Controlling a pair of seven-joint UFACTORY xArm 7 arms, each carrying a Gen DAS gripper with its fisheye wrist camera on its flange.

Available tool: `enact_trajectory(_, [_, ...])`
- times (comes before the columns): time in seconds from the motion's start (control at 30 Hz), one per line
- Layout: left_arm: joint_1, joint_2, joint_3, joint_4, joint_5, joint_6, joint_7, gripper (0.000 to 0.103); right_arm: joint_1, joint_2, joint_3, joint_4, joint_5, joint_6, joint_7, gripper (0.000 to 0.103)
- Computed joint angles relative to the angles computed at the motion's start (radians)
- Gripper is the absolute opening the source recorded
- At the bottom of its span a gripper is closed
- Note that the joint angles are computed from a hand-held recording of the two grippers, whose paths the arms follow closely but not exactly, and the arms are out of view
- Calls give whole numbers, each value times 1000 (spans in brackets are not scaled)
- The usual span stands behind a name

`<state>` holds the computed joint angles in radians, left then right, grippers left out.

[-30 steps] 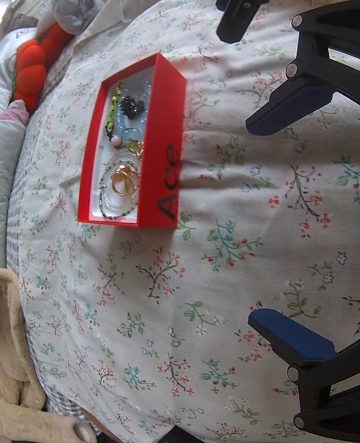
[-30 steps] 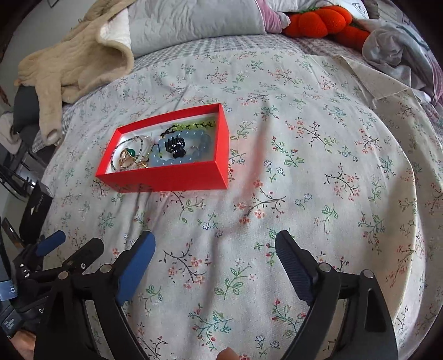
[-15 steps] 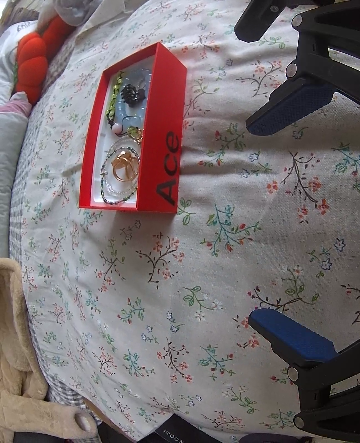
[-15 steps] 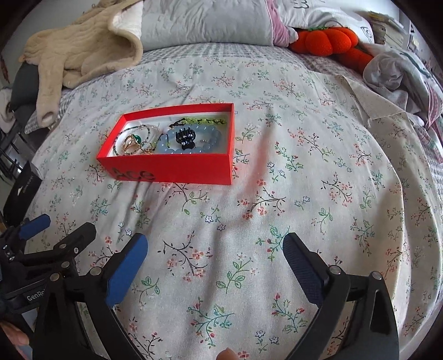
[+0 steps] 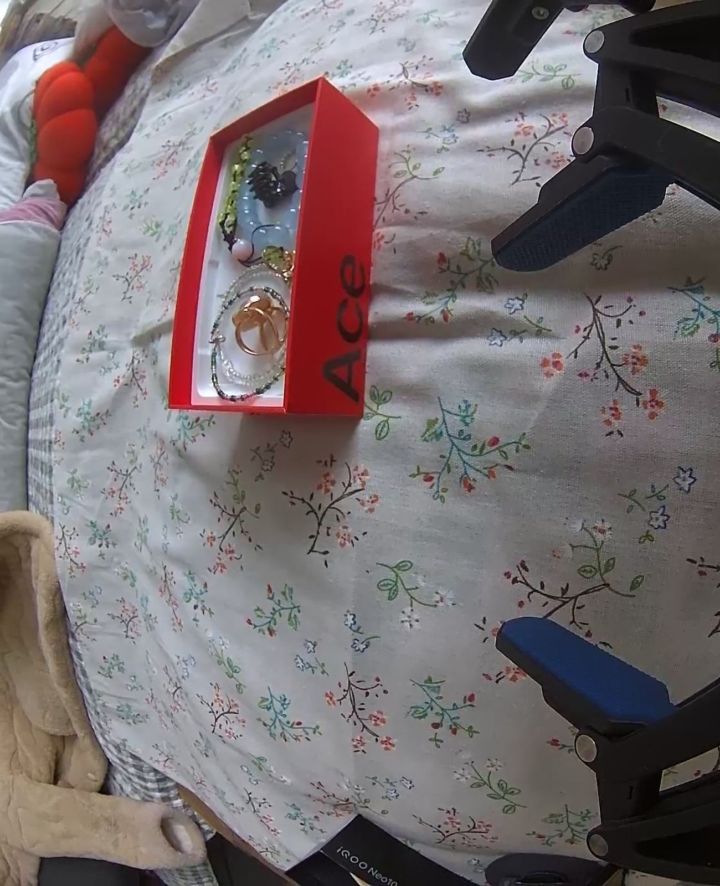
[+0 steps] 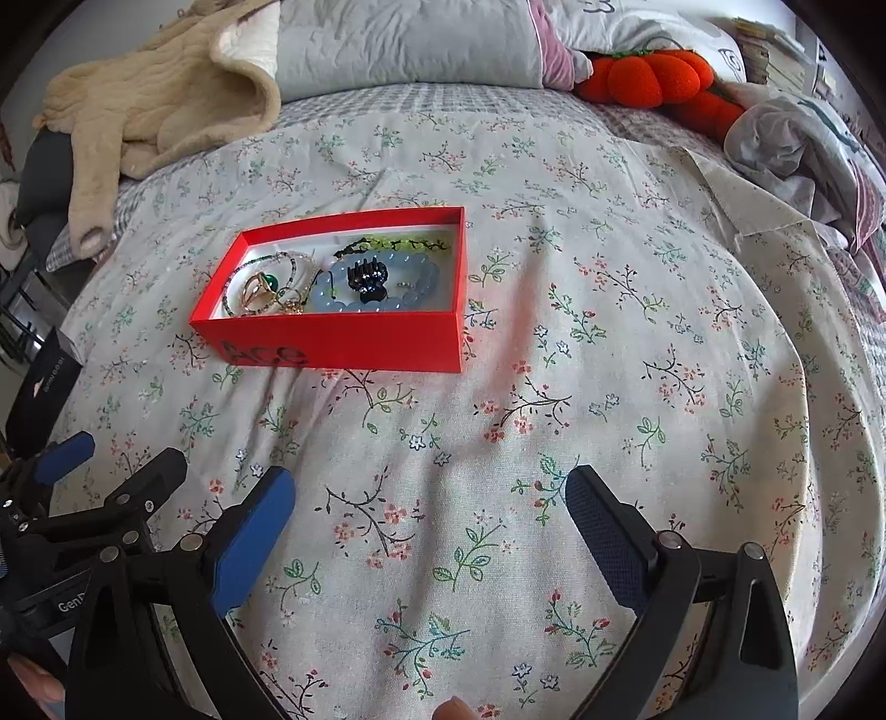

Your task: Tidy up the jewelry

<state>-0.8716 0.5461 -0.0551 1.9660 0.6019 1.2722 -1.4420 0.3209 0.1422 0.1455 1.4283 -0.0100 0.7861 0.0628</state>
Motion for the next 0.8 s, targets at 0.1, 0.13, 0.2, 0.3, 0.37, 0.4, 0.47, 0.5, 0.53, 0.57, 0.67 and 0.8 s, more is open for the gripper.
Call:
enact_trajectory(0.1, [-2, 2, 1, 3, 3, 5, 0, 103, 1, 0, 0, 0, -3, -2, 1, 99])
enact_trajectory(0.13, [-3, 3, 2, 5, 4, 9, 0, 103, 1, 1, 0, 1, -5, -2, 1, 99])
enact_trajectory(0.2, [-4, 6, 2, 9, 4, 13, 1, 103, 1, 2, 0, 2, -5, -1, 1, 99])
enact_trajectory(0.3, [-6, 13, 3, 19, 2, 22, 6, 103, 0, 1, -1, 2, -2, 2, -1, 99])
enact_trajectory(0.37, [-5, 15, 3, 22, -1, 23, 8, 103, 1, 1, -1, 1, -6, 1, 1, 99])
enact_trajectory(0.4, [-5, 16, 3, 23, -2, 22, 8, 103, 1, 2, -2, 0, -9, 1, 2, 99])
enact_trajectory(0.47, [-6, 17, 5, 23, -3, 20, 8, 103, 1, 3, -3, -2, -12, 1, 5, 99])
enact_trajectory(0.5, [-7, 17, 5, 24, -3, 21, 8, 103, 1, 4, -3, -1, -13, 2, 6, 99])
enact_trajectory(0.53, [-7, 18, 6, 24, -4, 20, 8, 103, 1, 5, -2, 0, -13, 3, 6, 99])
enact_trajectory(0.57, [-6, 18, 6, 24, -5, 20, 7, 103, 1, 5, -2, 0, -14, 3, 6, 99])
enact_trajectory(0.67, [-4, 22, 5, 29, -12, 21, 11, 103, 3, 7, -1, 2, -17, 1, 4, 99])
enact_trajectory(0.8, [-1, 35, 4, 43, -21, 20, 33, 103, 3, 15, -1, 9, -13, 11, -2, 99])
